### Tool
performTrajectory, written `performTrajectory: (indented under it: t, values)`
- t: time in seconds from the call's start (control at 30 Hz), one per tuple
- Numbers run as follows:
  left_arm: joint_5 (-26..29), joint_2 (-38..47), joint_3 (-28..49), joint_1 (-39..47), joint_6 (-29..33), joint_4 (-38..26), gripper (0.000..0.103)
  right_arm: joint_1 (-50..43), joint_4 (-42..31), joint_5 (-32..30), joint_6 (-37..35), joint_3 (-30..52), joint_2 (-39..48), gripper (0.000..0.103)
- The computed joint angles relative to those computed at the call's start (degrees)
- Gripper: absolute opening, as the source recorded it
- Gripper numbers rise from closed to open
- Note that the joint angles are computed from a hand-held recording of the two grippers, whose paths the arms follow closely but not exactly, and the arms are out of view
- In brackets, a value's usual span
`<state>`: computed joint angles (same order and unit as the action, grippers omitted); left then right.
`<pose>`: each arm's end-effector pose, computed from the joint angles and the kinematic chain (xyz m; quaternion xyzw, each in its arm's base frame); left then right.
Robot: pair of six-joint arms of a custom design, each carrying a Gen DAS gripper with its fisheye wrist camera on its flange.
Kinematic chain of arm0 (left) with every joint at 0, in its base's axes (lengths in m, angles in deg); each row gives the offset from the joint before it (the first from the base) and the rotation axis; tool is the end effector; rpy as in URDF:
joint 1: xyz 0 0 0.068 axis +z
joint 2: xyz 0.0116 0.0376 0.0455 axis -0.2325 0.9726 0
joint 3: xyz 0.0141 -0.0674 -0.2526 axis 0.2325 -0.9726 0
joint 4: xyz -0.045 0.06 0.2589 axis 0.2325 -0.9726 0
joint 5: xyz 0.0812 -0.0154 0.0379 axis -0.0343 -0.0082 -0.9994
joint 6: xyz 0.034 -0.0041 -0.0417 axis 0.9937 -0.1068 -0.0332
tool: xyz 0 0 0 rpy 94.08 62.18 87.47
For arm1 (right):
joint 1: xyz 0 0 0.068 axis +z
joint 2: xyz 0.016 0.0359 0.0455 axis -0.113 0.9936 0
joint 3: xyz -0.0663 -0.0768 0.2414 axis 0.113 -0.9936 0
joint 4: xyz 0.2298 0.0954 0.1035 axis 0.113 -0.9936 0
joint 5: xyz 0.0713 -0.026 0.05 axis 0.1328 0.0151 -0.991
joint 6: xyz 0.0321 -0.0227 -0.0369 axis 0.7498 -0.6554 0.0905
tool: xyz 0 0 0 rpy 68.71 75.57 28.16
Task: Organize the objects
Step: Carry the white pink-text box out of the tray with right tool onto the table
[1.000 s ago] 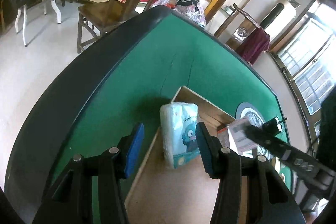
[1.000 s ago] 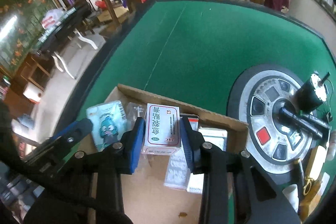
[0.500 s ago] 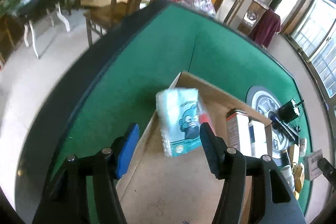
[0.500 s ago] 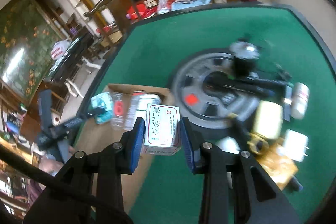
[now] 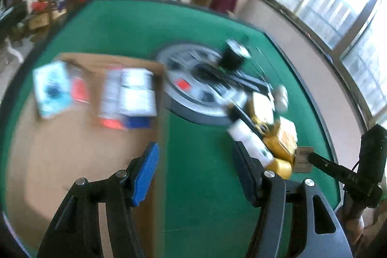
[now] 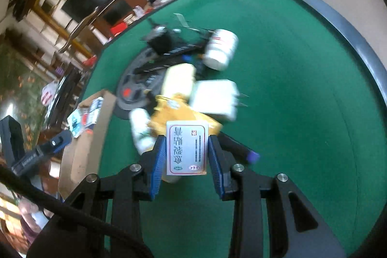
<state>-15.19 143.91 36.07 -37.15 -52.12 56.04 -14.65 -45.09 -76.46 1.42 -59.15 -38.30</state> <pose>0.1757 -0.0801 0.1794 0.0121 0.9499 -0.1580 0.2696 0.1286 -0.0010 0.1790 0.0730 0.9308 0.2438 0.2624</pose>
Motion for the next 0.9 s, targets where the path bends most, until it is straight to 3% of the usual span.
performTrajectory:
  t: [0.2, 0.23, 0.3, 0.47, 0.7, 0.83, 0.9]
  values:
    - [-7.56, 16.41, 3.1, -13.86, -13.46, 9.52, 0.056, -14.42, -0.18, -11.57, -12.29, -3.75, 5.46, 0.034]
    - [-8.61, 17.44, 3.25, -14.79, -14.52, 10.04, 0.056, -16.59, -0.06, -13.73, -14.44, -4.03, 7.03, 0.036]
    - [-11.63, 21.0, 4.94, -16.76, -16.89, 11.48, 0.06, -20.23, -0.09, -16.68, -17.57, -4.57, 8.15, 0.051]
    - [-18.73, 26.93, 9.55, -20.18, -18.24, 12.24, 0.06, -27.86, 0.83, -21.81, -22.71, -5.43, 9.94, 0.052]
    - [-21.16, 30.14, 12.92, -21.22, -18.2, 10.3, 0.063, -30.28, 2.09, -24.96, -25.13, -5.98, 11.04, 0.053]
    - [-20.92, 26.65, 10.77, -20.91, -20.04, 8.45, 0.063, -33.58, 0.33, -27.17, -29.1, -5.16, 14.22, 0.054]
    - [-20.9, 25.11, 9.28, -20.51, -21.81, 8.15, 0.07, -34.74, 0.0, -27.83, -30.26, -4.81, 15.87, 0.059]
